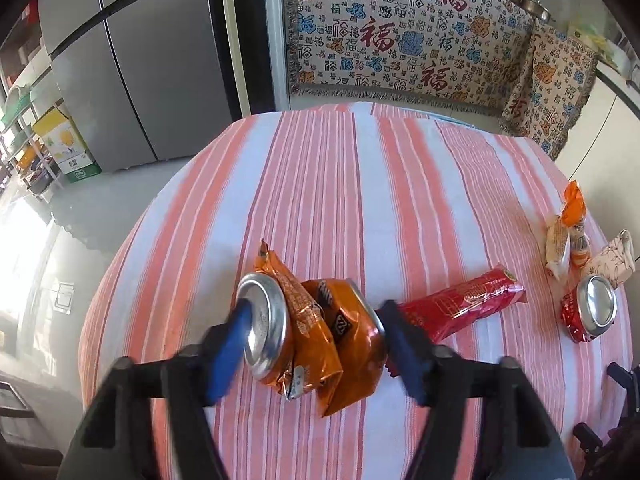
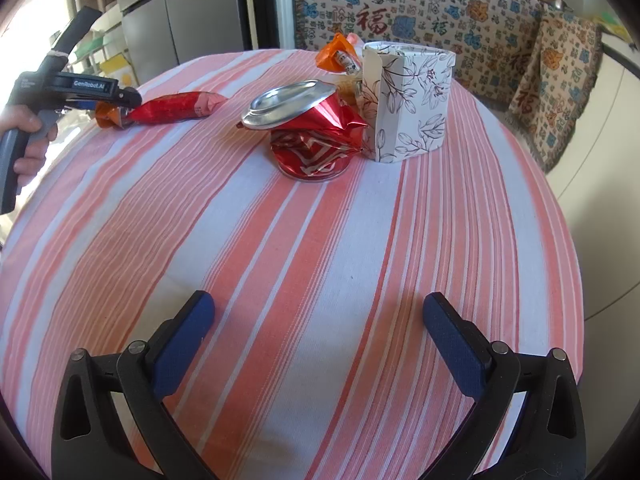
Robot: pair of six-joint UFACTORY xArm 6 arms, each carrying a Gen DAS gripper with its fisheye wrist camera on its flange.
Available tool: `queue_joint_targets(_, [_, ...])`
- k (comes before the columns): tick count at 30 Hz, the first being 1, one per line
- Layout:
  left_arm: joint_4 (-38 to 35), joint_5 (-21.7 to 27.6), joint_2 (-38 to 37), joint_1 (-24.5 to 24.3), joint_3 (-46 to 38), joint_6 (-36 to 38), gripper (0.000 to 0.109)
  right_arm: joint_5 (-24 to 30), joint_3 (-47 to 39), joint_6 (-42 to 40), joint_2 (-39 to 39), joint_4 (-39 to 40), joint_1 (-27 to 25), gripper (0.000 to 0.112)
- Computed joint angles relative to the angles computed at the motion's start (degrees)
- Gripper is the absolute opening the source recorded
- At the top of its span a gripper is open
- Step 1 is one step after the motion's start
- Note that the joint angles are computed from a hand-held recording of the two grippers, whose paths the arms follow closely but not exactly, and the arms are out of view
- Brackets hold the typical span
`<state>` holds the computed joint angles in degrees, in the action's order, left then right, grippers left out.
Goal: Collect trash
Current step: 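Hold the can and bag in the left tool while the right tool grasps the floral paper box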
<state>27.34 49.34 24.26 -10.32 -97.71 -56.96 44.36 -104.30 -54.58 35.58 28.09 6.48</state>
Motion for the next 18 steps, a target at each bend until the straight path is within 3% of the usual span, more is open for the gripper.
queue_joint_targets(10, [9.27,-5.1,-12.0,-2.12,14.44,-10.72,0.054,0.01,-0.06,0.02,0.04,-0.02,0.0,0.103])
queue_joint_targets(18, [12.41,-8.84,-19.22,-7.91,23.16,-17.49,0.054,0.02,-0.12,0.04,0.08,-0.03,0.01,0.103])
